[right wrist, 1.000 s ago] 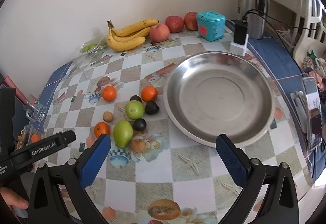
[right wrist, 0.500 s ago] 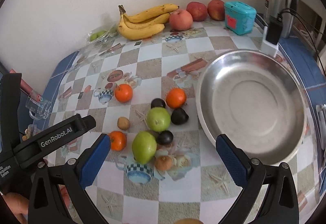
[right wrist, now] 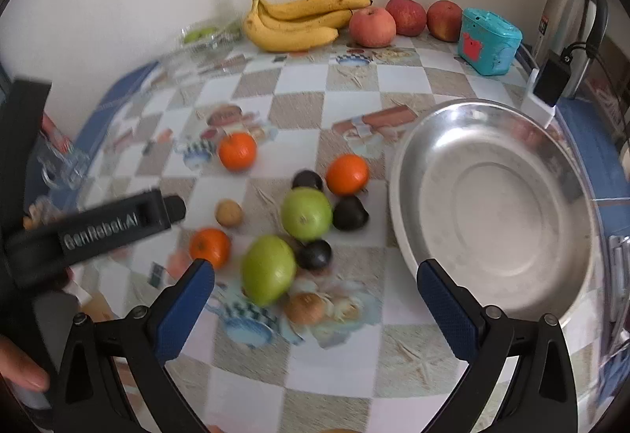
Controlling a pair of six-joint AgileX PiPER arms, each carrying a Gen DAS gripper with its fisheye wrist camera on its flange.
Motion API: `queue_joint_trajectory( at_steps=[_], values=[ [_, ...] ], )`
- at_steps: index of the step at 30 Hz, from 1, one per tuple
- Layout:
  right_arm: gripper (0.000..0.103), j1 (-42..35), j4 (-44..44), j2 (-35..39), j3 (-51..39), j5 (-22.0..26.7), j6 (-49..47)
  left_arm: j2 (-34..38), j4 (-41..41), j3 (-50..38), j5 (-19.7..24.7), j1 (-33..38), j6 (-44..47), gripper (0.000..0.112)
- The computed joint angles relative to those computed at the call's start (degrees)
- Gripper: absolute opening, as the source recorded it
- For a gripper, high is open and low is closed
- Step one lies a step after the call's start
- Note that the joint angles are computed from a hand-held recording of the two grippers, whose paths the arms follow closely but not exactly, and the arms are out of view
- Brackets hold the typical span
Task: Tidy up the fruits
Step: 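Move left gripper to an orange while right gripper reaches a brown kiwi, then close left gripper on the orange while right gripper closes on the kiwi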
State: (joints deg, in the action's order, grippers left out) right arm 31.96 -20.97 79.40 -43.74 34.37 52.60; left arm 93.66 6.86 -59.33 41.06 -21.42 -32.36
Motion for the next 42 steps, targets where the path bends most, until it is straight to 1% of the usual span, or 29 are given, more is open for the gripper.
queue_joint_trajectory(
  at_steps=[3,6,7,8,9,10,13,14,16,17,19,21,23,25,26,27,28,29,31,35,39,42],
  values=[
    [0.102,0.58,-1.12,-1.26,1.66,0.11,0.53,0.30,-0.85,0.51,-0.53,-0.46,0.77,0.103],
    [0.102,-1.01,1.55,-2.39,3.11,-1.09,-1.81,1.70,-2.08,0.48,-0.34,-1.03,2.50,0.103],
    [0.100,-1.47,2.30,-2.51,3.47,-1.64,-2.28,2.14,-2.50,0.44,-0.20,-1.18,3.03,0.103],
    [0.097,-2.35,4.12,-2.62,4.07,-2.61,-3.71,2.55,-2.93,0.33,-0.16,-1.22,3.63,0.103],
    [0.088,-2.79,5.46,-2.57,4.39,-3.28,-4.97,2.96,-3.25,0.28,-0.23,-1.35,4.09,0.103],
    [0.080,-3.70,8.87,-2.13,4.70,-4.34,-8.52,3.23,-3.13,0.24,-0.23,-1.52,4.01,0.103],
    [0.070,-4.51,14.93,-0.31,5.07,-5.84,-14.87,4.02,-2.67,0.14,-0.73,-1.89,3.48,0.103],
    [0.068,-4.40,15.52,0.45,5.05,-6.13,-15.37,4.58,-2.98,-0.15,-1.00,-1.74,3.64,0.103],
    [0.061,-4.47,17.49,1.43,5.18,-6.74,-17.23,5.02,-4.00,-0.12,-1.45,-1.54,4.33,0.101],
    [0.060,-4.61,18.67,1.77,5.23,-7.13,-18.34,5.25,-4.55,-0.23,-1.48,-1.44,4.67,0.100],
    [0.057,-4.71,20.20,2.18,5.42,-7.69,-19.63,5.38,-6.59,0.04,-2.18,-0.96,6.34,0.090],
    [0.053,-4.52,21.05,3.04,5.32,-8.09,-20.33,5.68,-8.34,-0.06,-2.52,-0.77,8.04,0.085],
    [0.049,-4.73,22.42,3.80,5.31,-8.73,-21.58,5.76,-11.25,0.23,-3.20,-0.26,10.41,0.078],
    [0.045,-5.07,23.68,4.38,5.27,-9.24,-22.96,6.05,-14.14,0.30,-3.63,0.22,12.96,0.063],
    [0.043,-5.31,24.96,4.55,5.40,-9.56,-24.31,6.23,-15.20,0.30,-3.73,0.37,13.92,0.058],
    [0.040,-5.46,25.81,4.70,5.44,-9.82,-25.23,6.47,-16.34,0.17,-3.62,0.52,14.90,0.048],
    [0.039,-5.52,26.38,4.91,5.43,-10.13,-25.87,6.67,-17.99,0.22,-3.73,0.79,16.23,0.043],
    [0.039,-5.70,27.67,4.96,5.57,-10.51,-27.18,6.95,-19.46,0.11,-3.76,1.05,17.32,0.041],
    [0.034,-5.96,29.38,4.91,5.82,-11.04,-28.81,7.05,-20.08,0.10,-3.91,1.22,17.55,0.040],
    [0.028,-6.58,31.40,5.00,6.03,-11.26,-30.87,6.92,-20.88,0.33,-4.26,1.50,18.15,0.040],
    [0.027,-7.33,33.97,5.08,6.35,-11.70,-33.45,4.96,-21.85,2.05,-4.32,2.92,18.70,0.039],
    [0.027,-8.80,38.81,4.76,7.07,-12.13,-38.21,4.41,-21.28,2.23,-4.32,3.36,17.88,0.039]
  ],
)
